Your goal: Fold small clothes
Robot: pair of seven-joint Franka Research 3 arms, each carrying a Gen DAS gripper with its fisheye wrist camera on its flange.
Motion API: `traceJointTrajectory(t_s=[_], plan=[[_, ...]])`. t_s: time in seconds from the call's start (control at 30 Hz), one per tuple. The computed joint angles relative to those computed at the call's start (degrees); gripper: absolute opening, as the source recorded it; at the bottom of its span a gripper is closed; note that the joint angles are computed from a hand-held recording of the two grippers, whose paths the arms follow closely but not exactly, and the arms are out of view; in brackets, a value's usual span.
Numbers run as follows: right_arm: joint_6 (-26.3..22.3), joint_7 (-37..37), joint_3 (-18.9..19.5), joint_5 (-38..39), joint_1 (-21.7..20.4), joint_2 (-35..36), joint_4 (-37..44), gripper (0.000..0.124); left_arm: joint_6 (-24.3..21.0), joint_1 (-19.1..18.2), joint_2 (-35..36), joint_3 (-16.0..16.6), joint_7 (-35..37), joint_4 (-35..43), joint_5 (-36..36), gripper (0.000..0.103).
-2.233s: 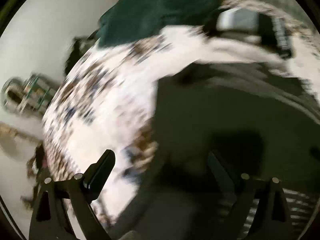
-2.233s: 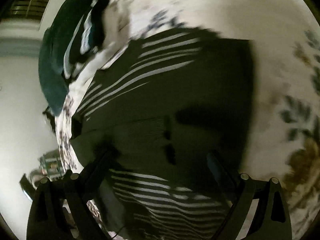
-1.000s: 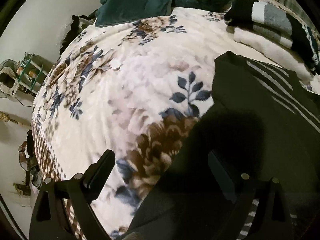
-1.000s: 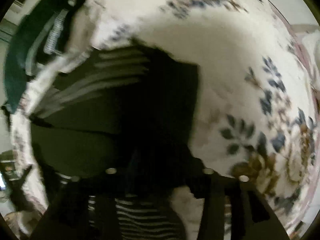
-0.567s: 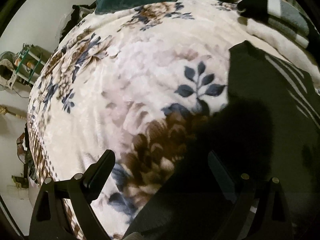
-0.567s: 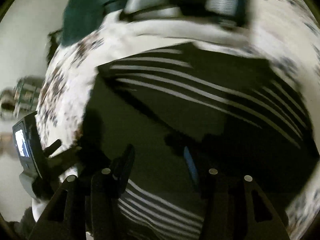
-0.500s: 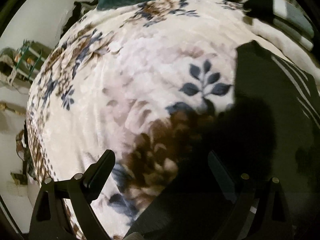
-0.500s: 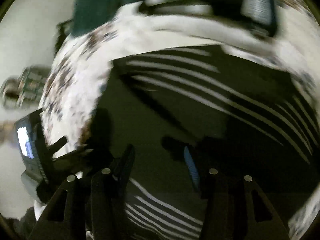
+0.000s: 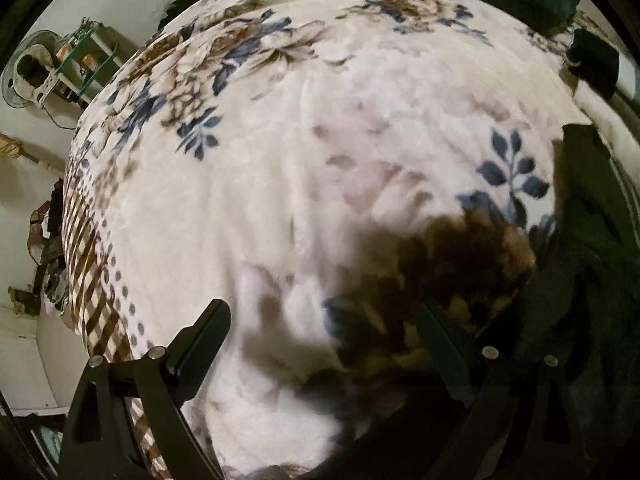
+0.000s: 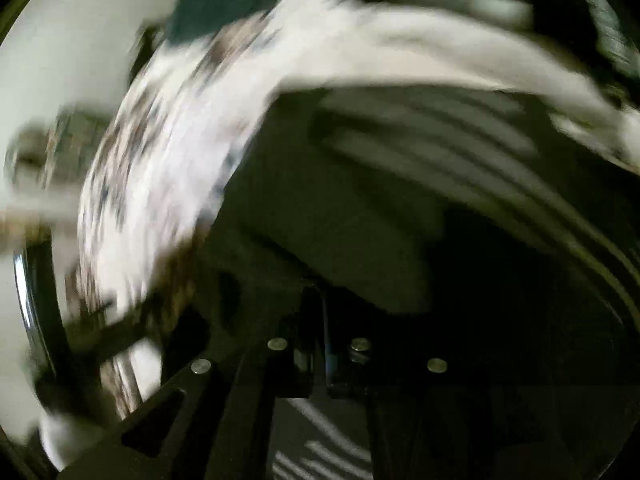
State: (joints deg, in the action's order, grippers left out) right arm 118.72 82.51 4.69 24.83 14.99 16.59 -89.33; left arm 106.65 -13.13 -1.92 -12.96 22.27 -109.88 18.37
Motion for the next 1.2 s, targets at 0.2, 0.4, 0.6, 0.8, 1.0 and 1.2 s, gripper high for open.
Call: traceJointTrajectory(t_s=[0.2, 0.4, 0.6, 0.8, 1.0, 1.2], plan=[[-13.6, 3.0, -0.6, 8.0, -5.3, 3.1, 6.4, 0.036, 1.0, -0.7, 1.6, -0.5, 2.5, 3.9, 2.7, 0.095], [-6.8, 12.3, -6.4, 2.8, -9.6, -12.1, -11.6, 0.054, 3.3, -1.3, 5.8, -0.3, 7.5, 10.0, 4.9, 0.095], [-8.6, 22.4, -10.9, -6.9, -16.0, -22.2, -24.3, 0.068, 1.7, -3.0, 16.0, 0.7, 12.8, 20.8, 8.4, 0.095], [-2.5, 20.2, -10.7, -1.3, -17.5, -26.0, -32.7, 0.03, -3.7, -6.1, 24.0, 2.4, 16.4, 29.5, 10.4, 0.095], [7.0, 21.2, -8.6, -5.8, -16.7, -31.2, -34.1, 0.002, -5.6, -7.5, 24.2, 3.4, 16.7, 30.3, 12.4, 0.095], [6.2, 17.0, -9.8, -7.8, -17.0, -28.6, -30.0, 0.002, -6.1, -7.8, 22.9, 3.5, 14.4, 29.5, 13.1, 0.095]])
